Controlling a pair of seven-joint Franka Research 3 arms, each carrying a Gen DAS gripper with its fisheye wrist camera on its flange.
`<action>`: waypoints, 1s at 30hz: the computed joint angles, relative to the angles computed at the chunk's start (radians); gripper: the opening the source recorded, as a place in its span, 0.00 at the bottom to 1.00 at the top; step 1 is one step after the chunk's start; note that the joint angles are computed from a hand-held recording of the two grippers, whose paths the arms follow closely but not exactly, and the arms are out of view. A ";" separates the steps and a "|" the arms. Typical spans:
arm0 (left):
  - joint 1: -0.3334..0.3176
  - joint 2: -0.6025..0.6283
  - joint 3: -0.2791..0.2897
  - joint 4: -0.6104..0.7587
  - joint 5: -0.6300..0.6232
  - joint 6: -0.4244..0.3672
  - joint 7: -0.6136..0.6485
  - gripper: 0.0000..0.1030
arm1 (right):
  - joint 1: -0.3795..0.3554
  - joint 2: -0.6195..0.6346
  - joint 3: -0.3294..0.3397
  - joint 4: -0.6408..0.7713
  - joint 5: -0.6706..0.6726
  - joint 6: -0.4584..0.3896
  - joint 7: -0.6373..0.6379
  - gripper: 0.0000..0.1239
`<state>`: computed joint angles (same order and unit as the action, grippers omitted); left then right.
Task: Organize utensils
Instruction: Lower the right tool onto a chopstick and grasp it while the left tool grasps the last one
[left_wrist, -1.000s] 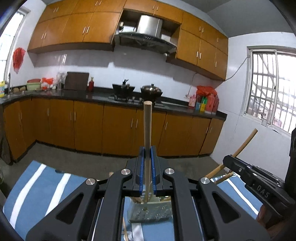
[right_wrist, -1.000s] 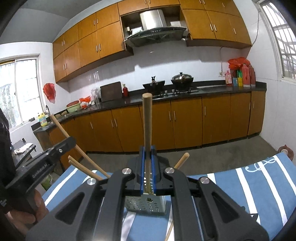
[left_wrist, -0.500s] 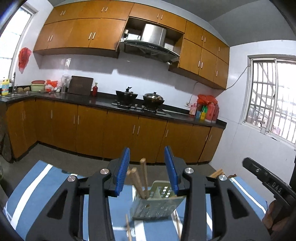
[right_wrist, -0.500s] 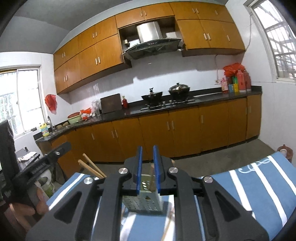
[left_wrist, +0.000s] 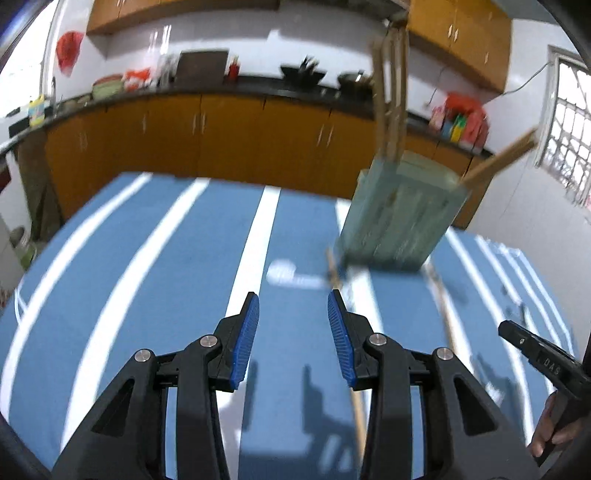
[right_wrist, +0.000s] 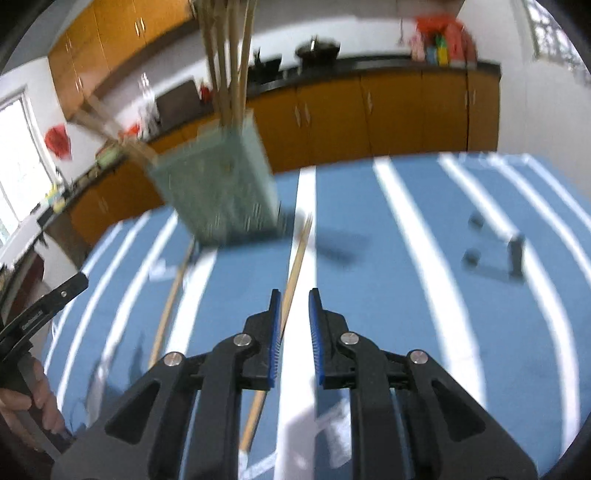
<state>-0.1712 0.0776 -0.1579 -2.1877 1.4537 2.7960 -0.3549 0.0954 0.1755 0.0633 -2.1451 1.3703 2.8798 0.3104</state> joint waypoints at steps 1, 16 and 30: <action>0.000 0.007 0.000 -0.007 -0.007 0.003 -0.001 0.38 | 0.006 0.004 0.002 -0.010 -0.020 -0.003 0.017 0.13; -0.026 0.051 0.000 -0.009 -0.027 0.056 0.020 0.38 | 0.025 0.066 0.063 -0.020 -0.126 0.149 0.098 0.08; -0.084 0.139 0.009 0.051 -0.213 0.072 0.268 0.38 | -0.068 0.106 0.054 0.004 -0.329 0.216 0.413 0.06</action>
<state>-0.2555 0.2162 -0.1487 -2.1364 1.2403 2.8678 -0.0868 0.0274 0.2814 0.1174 -2.1414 1.0415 3.0956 0.7237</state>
